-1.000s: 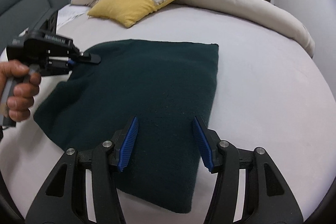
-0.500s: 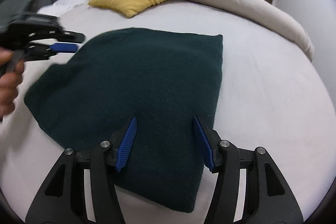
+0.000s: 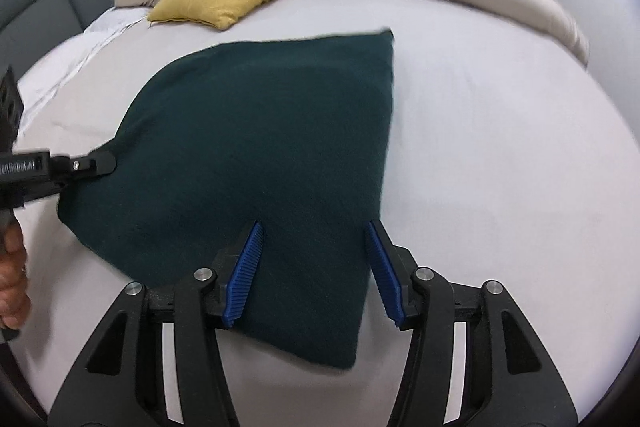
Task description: Fold small clothes
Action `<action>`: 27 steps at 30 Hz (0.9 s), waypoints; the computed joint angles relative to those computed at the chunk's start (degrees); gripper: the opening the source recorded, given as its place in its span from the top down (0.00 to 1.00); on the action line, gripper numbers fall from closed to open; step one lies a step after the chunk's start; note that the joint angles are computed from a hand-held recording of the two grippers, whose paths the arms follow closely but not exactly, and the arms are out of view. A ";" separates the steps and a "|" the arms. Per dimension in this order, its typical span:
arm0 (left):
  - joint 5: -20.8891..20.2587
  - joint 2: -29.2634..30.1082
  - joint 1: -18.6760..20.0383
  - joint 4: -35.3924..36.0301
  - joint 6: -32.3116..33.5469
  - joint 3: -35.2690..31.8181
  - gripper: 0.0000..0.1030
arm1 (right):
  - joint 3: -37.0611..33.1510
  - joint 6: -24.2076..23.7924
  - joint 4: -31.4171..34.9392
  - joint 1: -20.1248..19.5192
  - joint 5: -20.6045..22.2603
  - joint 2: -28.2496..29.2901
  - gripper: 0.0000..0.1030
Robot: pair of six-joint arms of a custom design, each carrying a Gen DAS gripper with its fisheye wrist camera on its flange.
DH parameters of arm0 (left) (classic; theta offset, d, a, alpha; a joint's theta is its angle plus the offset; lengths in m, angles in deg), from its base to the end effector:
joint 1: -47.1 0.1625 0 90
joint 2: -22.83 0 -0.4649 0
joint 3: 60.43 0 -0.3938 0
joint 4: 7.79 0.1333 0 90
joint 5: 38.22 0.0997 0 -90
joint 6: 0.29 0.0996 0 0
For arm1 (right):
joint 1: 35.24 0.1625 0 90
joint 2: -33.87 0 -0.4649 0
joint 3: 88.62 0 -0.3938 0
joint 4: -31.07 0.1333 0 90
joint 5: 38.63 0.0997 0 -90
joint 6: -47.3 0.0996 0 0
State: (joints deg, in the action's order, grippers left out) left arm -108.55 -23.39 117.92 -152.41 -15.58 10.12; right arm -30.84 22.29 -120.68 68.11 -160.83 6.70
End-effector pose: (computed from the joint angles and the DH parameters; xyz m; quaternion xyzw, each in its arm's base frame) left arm -0.1098 -0.8235 0.3052 -0.0123 0.9520 -0.2947 0.0812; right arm 0.2816 -0.8391 0.1537 0.2338 -0.8986 0.2294 0.2920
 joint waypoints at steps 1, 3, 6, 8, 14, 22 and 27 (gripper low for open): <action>-0.86 -0.58 0.34 -0.59 -0.27 1.00 0.86 | 0.37 1.35 1.05 -0.31 0.65 -0.47 0.54; -3.05 -1.01 1.20 -1.62 -1.51 2.00 0.86 | 1.28 2.22 1.55 -0.69 0.69 -0.88 0.55; -5.22 -0.43 2.08 -2.56 -2.62 1.89 0.87 | 1.78 2.58 1.12 -1.17 0.82 -0.68 0.55; -6.37 -0.16 2.59 -2.74 -2.90 1.62 0.87 | 1.40 3.85 2.19 -1.51 1.73 -0.62 0.55; 1.08 -1.63 0.27 1.54 2.31 2.82 0.85 | -1.91 6.48 9.57 -1.01 0.35 -0.04 0.55; 8.91 0.66 -3.05 -1.59 13.29 -3.87 0.69 | -9.03 10.45 11.06 0.17 2.71 0.18 0.55; 9.71 11.77 -0.73 8.91 15.19 -20.96 0.68 | -25.52 12.98 23.16 -1.60 14.63 8.18 0.55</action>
State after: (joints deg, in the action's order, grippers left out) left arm -98.83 -11.62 117.18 -143.49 -0.39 -10.83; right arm -56.36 35.27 -97.52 66.50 -146.19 14.88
